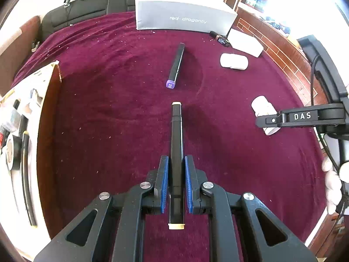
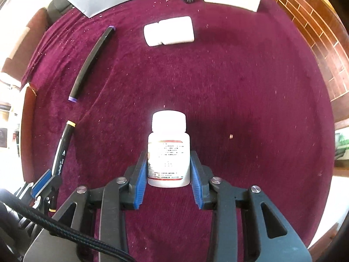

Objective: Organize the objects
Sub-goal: 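Grasp a white pill bottle with the right tool while the left tool grasps a black marker, then carry the pill bottle and marker into the tray and release them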

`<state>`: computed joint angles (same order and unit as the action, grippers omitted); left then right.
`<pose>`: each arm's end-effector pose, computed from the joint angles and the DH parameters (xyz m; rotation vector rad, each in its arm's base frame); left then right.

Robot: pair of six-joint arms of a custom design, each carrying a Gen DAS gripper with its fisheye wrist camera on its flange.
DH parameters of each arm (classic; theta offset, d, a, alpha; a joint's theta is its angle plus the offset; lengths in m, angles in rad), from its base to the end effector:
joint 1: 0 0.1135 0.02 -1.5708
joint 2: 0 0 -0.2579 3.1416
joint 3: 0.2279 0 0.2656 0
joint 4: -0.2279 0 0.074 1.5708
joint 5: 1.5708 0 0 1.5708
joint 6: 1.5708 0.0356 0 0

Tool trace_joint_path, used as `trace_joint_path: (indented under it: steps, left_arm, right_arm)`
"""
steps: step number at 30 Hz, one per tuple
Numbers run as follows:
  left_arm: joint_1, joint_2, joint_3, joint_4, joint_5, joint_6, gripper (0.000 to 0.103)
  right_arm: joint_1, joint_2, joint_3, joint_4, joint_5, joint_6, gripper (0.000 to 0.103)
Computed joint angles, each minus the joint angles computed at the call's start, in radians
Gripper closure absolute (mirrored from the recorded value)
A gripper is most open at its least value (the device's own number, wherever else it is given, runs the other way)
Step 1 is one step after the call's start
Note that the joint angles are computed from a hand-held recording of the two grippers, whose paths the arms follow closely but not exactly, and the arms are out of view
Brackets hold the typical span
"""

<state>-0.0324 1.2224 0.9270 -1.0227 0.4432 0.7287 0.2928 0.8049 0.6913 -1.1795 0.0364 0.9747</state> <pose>0.2229 -0.0225 0.2352 1.0826 2.4965 -0.4582 0.1298 0.0378 0.2243 0.9733 2.7211 0.1968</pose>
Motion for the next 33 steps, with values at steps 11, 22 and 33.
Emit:
trace_joint_path:
  steps: [11, 22, 33]
  left_arm:
    - [0.107, -0.056, 0.022, -0.094, 0.021, 0.1, 0.092]
    - [0.242, -0.039, 0.118, -0.183, 0.079, 0.179, 0.092]
    - [0.438, 0.059, 0.257, -0.245, 0.128, 0.28, 0.092]
  right_arm:
    - [0.144, -0.084, -0.01, 0.002, -0.011, 0.161, 0.07]
    - [0.302, -0.023, 0.079, 0.055, 0.033, 0.264, 0.07]
    - [0.426, 0.175, 0.213, 0.185, 0.054, 0.273, 0.069]
